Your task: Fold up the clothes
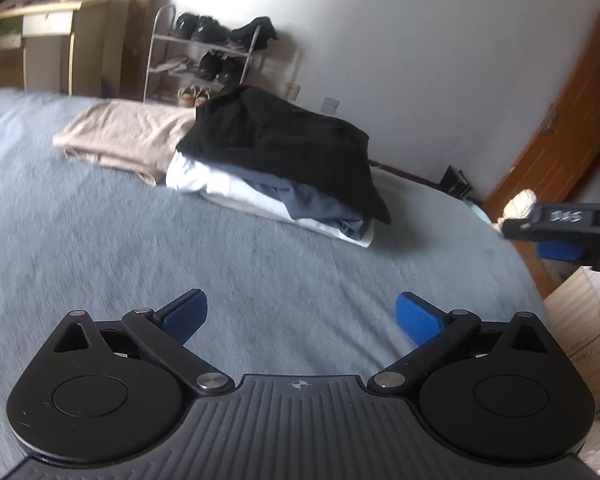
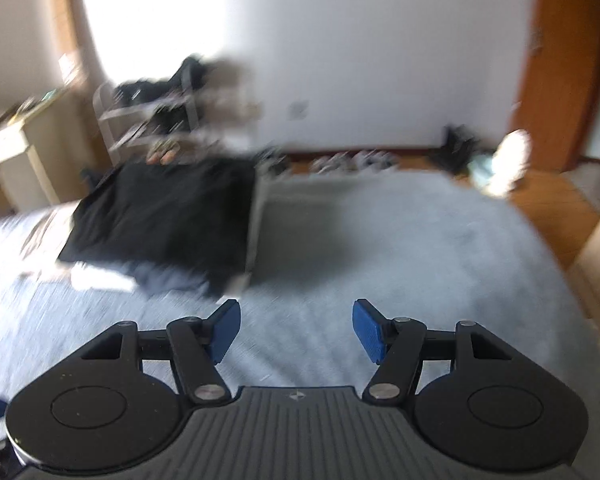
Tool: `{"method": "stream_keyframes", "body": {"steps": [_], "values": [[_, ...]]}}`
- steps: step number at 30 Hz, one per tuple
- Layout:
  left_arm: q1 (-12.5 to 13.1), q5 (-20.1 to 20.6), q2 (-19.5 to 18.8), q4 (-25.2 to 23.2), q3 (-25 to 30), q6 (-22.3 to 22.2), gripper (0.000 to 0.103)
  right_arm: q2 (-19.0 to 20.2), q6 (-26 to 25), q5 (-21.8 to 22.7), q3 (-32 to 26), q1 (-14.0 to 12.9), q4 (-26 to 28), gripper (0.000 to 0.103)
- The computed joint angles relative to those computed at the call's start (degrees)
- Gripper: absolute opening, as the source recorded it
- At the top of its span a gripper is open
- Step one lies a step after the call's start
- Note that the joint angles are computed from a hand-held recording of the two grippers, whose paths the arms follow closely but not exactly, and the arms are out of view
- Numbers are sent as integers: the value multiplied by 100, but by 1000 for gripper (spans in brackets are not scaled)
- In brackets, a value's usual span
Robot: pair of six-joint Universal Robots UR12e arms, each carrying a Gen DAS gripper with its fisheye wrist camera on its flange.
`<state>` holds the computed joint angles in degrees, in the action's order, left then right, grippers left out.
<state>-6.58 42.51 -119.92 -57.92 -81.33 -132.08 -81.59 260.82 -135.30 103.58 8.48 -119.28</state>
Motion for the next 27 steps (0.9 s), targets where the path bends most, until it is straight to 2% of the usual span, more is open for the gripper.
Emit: {"method": "stream_keyframes", "body": {"steps": [1,4,5,7,10,13,17,18,20,23,27], "values": [[-3,-28,40,-23,-35,-8,101,-39,202,-137,-38,43,251,65],[9,-212,178,118,-201,-78,101,-191,510,-332,-107,144,563,67],[16,-255,217,259,-258,-146,101,-232,439,-328,-115,145,510,69],[5,-53,244,321,-221,-304,101,-243,117,-414,-151,143,415,70],[71,-50,182,514,-110,-814,101,-183,-468,-316,-147,49,-99,70],[54,66,103,811,-41,-1136,101,-86,-1046,-145,-1,-20,-1125,70],[-80,513,85,1055,-120,-781,101,80,-2048,-75,244,-120,-2393,70],[-118,629,83,1050,-127,-604,101,96,-2128,-49,298,-155,-2591,70],[-182,892,64,1148,-124,-559,101,90,-2374,113,377,-256,-2825,70],[-191,1059,-9,883,49,-449,101,65,-2589,379,421,-440,-3014,70],[-82,952,-125,1221,194,-617,102,19,-2816,616,498,-656,-3497,70]]}}
